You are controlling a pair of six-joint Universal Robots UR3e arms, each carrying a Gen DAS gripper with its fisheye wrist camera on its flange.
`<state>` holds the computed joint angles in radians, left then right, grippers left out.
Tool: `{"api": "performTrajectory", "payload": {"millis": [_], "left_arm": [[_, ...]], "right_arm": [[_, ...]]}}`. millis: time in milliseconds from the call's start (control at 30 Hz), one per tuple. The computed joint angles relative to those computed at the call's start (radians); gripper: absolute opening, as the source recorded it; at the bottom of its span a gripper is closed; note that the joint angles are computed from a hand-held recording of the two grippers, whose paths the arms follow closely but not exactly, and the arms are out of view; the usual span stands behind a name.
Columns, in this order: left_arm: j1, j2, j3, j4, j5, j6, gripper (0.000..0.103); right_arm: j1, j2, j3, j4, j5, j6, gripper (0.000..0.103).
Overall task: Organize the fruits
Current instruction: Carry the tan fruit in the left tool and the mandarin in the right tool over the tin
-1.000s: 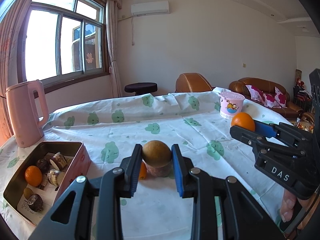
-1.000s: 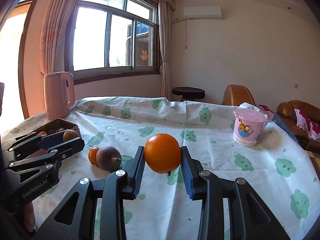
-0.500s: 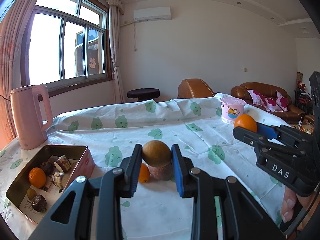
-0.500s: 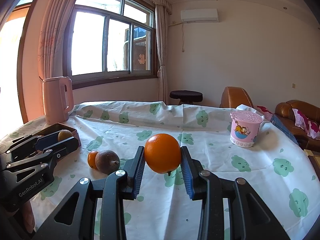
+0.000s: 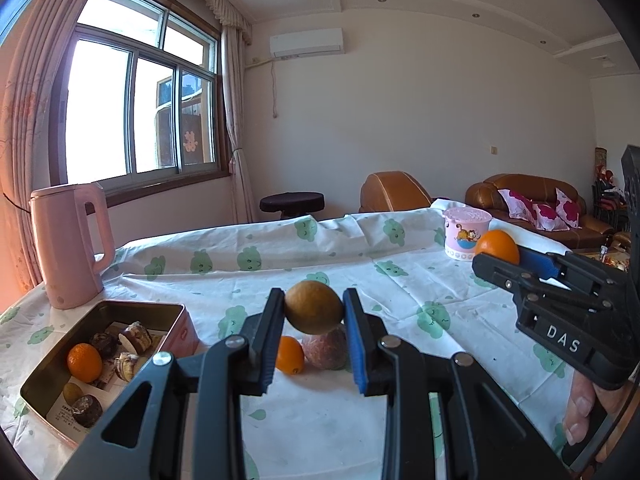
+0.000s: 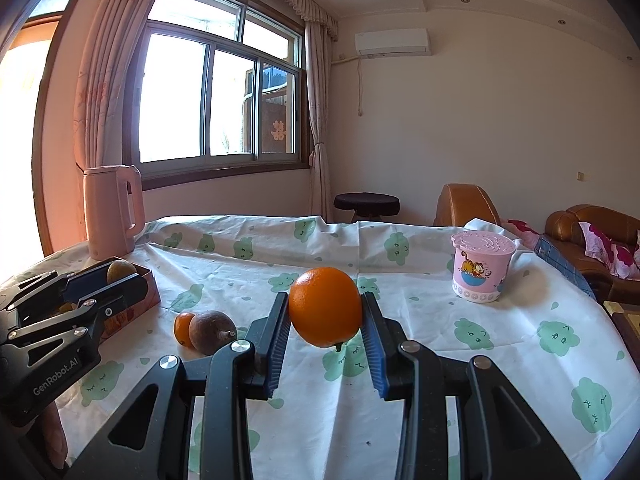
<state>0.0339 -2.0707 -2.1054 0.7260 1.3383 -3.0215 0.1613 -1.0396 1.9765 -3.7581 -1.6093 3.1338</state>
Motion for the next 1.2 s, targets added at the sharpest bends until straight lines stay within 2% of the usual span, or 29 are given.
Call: {"api": "performTrajectory", "payload": {"millis": [333, 667, 967, 1200], "left_arm": [[0.015, 0.004, -0.021, 0.040, 0.015, 0.009, 0.031], [0.083, 0.031, -0.043, 0.008, -0.014, 0.010, 0.031], [0.220, 0.078, -0.090, -0.025, -0.083, 0.009, 0.031], [0.339, 0.100, -0.100, -0.080, -0.129, 0.023, 0.031]], "right_arm": [[0.013, 0.004, -0.002, -0.012, -0.031, 0.001, 0.037], [0.048, 0.024, -0.059, 0.040, -0.045, 0.007, 0.037], [0.128, 0.078, -0.216, 0.163, -0.049, -0.017, 0.037], [0.208, 0.155, -0.413, 0.304, -0.046, -0.036, 0.037]]}}
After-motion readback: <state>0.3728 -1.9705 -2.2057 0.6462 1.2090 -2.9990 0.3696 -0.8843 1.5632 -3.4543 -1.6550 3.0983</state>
